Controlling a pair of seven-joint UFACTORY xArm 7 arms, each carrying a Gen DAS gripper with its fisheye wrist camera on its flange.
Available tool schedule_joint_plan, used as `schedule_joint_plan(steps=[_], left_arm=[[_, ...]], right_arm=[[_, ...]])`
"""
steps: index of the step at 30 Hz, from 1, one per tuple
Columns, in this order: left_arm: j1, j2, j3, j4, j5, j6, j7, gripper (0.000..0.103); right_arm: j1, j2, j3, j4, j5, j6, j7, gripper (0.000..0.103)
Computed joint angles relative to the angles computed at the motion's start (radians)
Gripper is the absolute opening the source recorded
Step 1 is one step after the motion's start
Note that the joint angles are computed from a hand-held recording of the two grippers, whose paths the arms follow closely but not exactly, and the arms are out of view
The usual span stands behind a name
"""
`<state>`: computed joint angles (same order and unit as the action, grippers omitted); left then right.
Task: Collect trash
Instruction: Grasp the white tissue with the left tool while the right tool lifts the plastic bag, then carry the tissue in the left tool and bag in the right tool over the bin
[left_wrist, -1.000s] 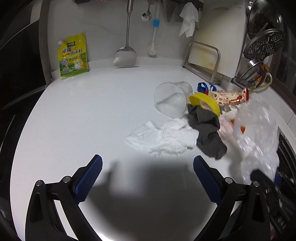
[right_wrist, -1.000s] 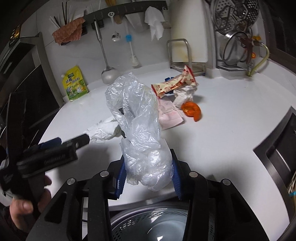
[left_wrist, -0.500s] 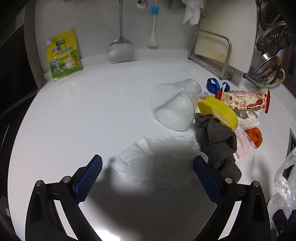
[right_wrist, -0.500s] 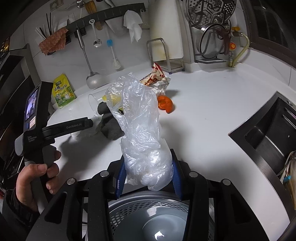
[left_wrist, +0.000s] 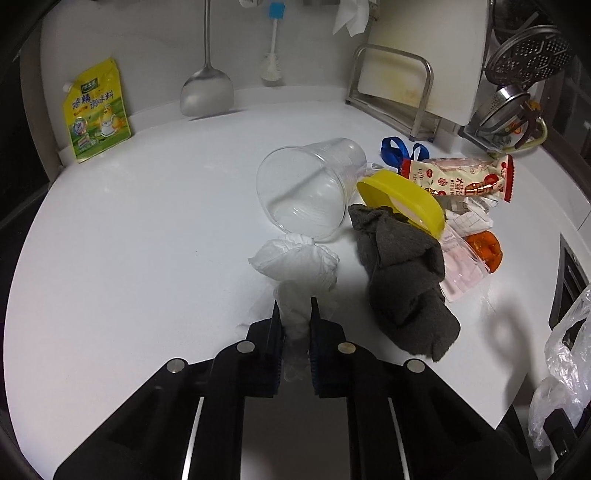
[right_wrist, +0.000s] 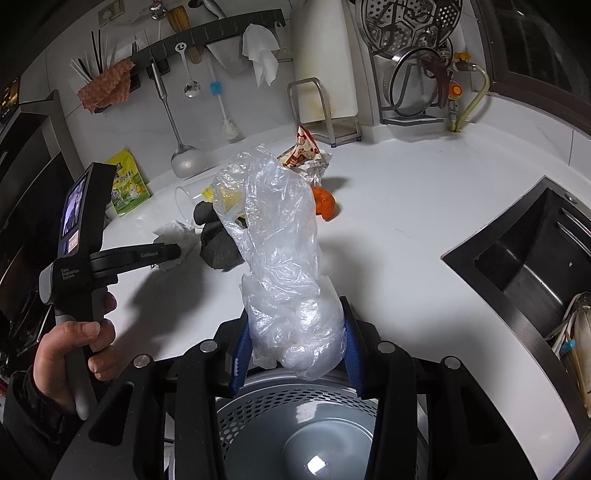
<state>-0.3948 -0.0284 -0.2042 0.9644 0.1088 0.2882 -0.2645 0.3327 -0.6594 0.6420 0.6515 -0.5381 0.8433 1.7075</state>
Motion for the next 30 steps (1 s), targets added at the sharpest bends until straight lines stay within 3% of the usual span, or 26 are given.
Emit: schedule_joint_plan(steps=[9,17,25,30], left_arm=[[-0.033,-0.303,0.009,-0.263,-0.101,-0.076,0.103,0.011],[-0.160,-0.565,0.029,-0.471,-0.191,-0.063,0.161,0.011],[-0.261,-0.700,0.024,-0.597,-0.217,-0.035,0.155,0.011],[-0.285,-0.725,0.017,-0.626,-0.226,-0.027,0.144,0.011]], right_arm=[[0.052,-0.055,0.042,-0.016,0.050,0.056,0.048,0.041],[0.118,-0.059,0.118,-0.008,0.116,0.140,0.114,0.041],[0.184,-0.025,0.167,0.013,0.147,0.203,0.201,0.041],[0.210,0.024,0.188,0.029,0.139,0.208,0.247,0.041]])
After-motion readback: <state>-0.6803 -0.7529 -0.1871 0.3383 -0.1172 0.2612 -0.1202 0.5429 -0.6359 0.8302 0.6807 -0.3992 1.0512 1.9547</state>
